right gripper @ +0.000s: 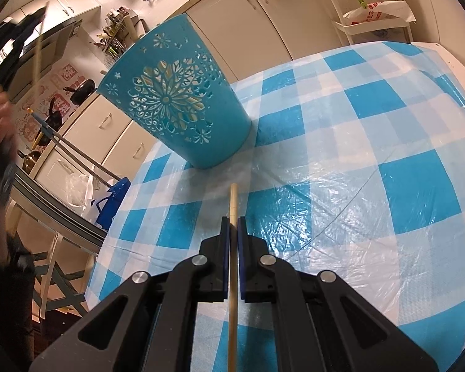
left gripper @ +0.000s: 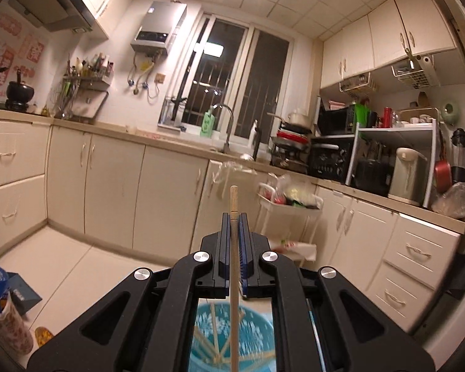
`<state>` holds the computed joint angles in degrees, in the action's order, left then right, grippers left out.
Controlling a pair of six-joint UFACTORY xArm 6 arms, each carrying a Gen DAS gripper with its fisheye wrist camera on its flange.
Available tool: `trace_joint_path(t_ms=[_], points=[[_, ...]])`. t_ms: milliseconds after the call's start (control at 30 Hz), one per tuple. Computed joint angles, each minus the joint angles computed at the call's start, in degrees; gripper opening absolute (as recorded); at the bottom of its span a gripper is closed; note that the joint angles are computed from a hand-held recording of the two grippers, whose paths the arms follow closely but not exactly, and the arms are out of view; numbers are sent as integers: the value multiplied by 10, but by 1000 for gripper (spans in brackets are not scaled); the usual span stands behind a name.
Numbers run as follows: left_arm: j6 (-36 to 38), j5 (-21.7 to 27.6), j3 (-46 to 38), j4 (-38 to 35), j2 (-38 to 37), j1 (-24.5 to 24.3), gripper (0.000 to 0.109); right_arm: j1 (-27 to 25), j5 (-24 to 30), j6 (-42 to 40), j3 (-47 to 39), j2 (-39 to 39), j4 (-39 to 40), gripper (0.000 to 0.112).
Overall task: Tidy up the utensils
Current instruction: 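Lift the stick with the left gripper and release it into the teal cup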
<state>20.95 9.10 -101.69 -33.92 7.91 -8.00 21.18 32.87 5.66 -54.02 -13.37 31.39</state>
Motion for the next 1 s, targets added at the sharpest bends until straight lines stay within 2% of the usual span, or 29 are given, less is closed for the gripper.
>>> trace_joint_path(t_ms=[167, 267, 400, 500, 667, 833, 1000], points=[[-102, -44, -69, 102, 81, -1, 5, 0, -4, 1, 1, 0, -1, 6], [-156, -47, -96, 143, 116, 3, 5, 0, -6, -2, 2, -1, 2, 6], [-217, -69, -87, 199, 132, 7, 5, 0, -7, -7, 3, -1, 6, 6], [-246, -77, -80, 229, 139, 8, 5, 0, -6, -9, 3, -1, 8, 6], [-226, -77, -63, 217, 138, 4, 5, 1, -7, -3, 2, -1, 3, 6], [-250, -40, -60, 269, 135, 4, 5, 1, -6, 2, 1, -1, -2, 6], [-258, 65, -94, 309, 145, 4, 5, 2, -9, 3, 3, -1, -1, 6]])
